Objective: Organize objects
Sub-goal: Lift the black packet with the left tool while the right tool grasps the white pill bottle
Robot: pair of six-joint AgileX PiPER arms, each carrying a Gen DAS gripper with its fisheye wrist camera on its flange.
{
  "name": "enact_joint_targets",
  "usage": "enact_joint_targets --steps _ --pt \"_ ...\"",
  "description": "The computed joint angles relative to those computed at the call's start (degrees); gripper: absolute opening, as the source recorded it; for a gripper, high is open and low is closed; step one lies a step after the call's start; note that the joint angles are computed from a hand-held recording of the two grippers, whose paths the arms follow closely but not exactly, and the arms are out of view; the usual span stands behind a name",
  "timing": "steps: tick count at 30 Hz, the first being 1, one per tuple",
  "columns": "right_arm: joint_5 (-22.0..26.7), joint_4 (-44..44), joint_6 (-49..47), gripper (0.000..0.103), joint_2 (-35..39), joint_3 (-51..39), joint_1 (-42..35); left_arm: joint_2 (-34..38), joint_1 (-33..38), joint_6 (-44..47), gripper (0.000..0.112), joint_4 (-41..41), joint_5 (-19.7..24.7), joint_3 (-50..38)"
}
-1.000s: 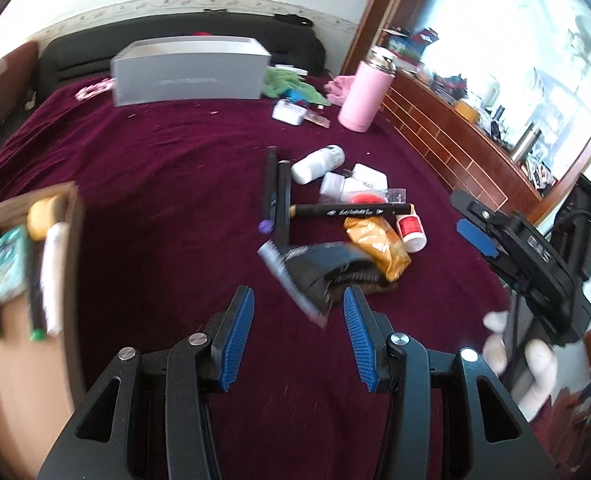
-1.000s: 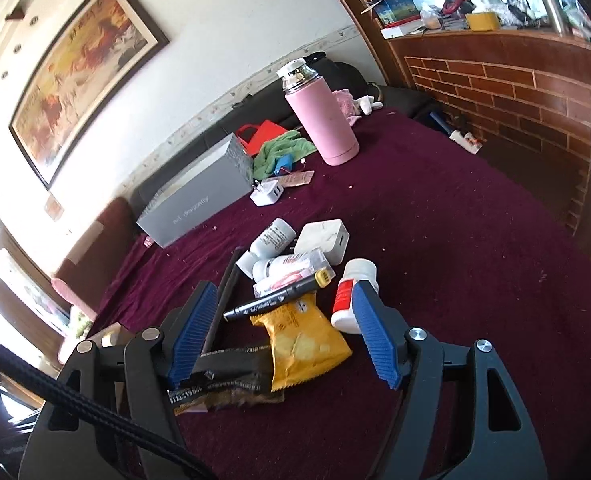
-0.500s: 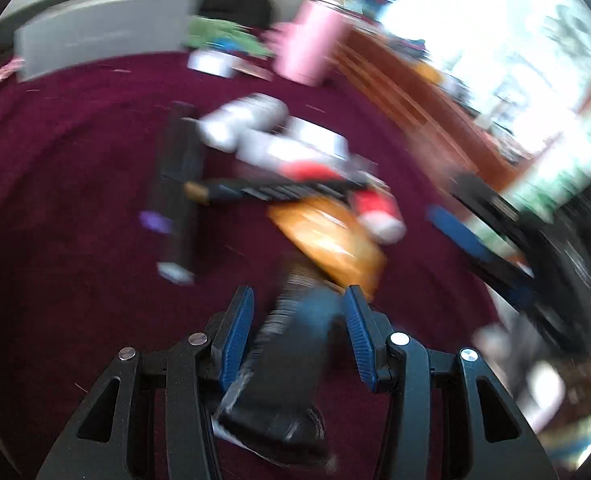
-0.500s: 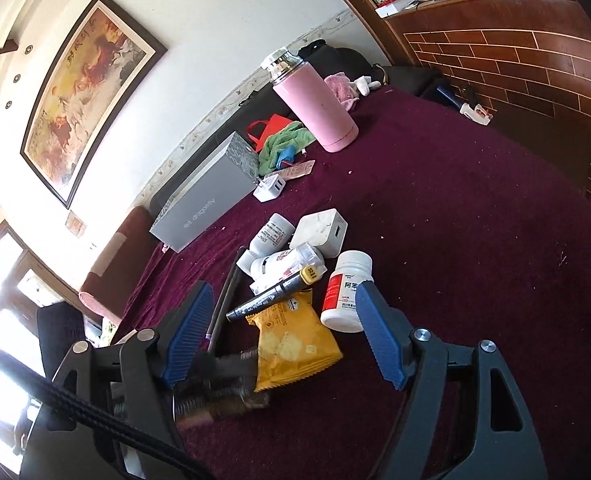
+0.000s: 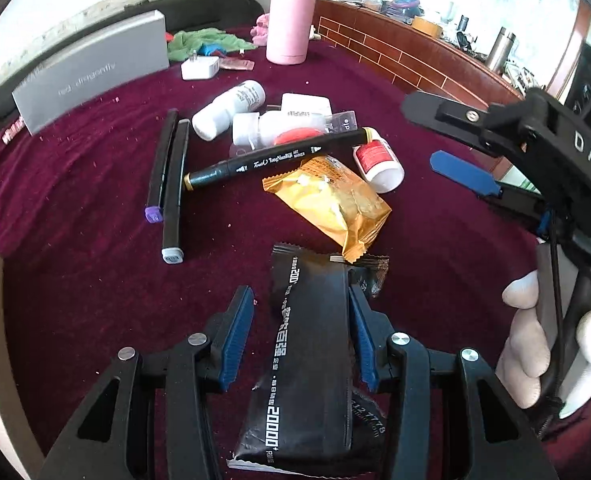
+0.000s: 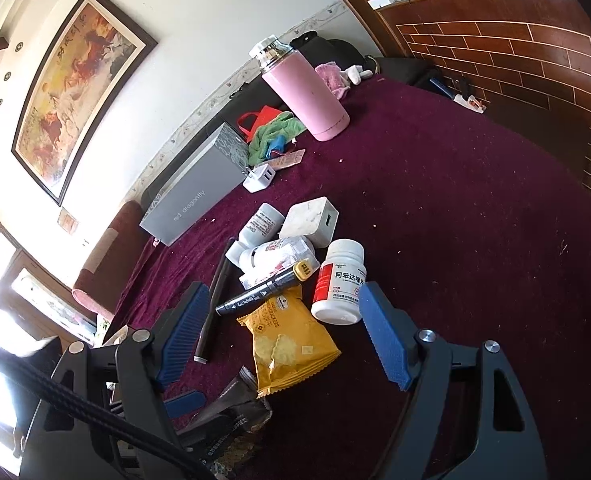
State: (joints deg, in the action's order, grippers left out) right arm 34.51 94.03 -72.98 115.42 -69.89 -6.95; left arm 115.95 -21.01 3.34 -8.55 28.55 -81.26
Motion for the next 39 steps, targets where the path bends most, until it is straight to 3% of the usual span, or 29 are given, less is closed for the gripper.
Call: enact_joint_targets --steps 3,7,9,13,21,25,31,33,35,39 --pt "0.0 -1.1 0.7 0.077 0.1 -0.3 0.3 -0.1 -2.0 -5.7 0.046 7.4 -1.7 0.9" --pt "-0.4 -1.4 0.9 0.077 0.1 -0.4 0.5 2.0 -2.9 -4.8 0.046 5.6 -0.5 -0.1" --pt "-0.7 -1.4 1.0 0.077 0.1 -0.3 0.6 1.1 -3.3 -5.9 0.046 6.3 -3.3 2.0" --pt "-0.7 -3.1 2.8 0.077 0.8 -1.2 0.6 -1.3 0.9 8.3 0.034 -12.9 -3.4 5.0" --pt "-1.4 -7.8 8.4 0.077 2.5 -3.3 0.6 -14.8 8.4 25.1 0.034 -32.0 -8.8 20.8" --pt "-2.9 -11.5 12.6 0.077 3.3 -4.5 1.1 -19.7 11.4 30.2 0.034 -36.8 -10.4 26.9" --pt "-5.4 -12.6 14.5 0.077 2.6 -4.1 1.4 -26.7 17.7 48.0 0.034 -53.8 -8.8 35.3" --pt "-7.7 -18.7 20.9 0.077 1.5 -4.6 2.0 -28.4 19.1 52.6 0.034 -57.2 -8.6 37.3" --pt "-11.9 -30.1 32.3 0.077 1.0 -5.8 4.0 -29.4 19.7 55.1 0.034 -59.3 -8.5 38.7" --pt "-12.5 -53.1 52.8 0.077 3.4 -11.2 6.6 -30.9 21.2 59.6 0.034 -63.3 -7.5 40.8"
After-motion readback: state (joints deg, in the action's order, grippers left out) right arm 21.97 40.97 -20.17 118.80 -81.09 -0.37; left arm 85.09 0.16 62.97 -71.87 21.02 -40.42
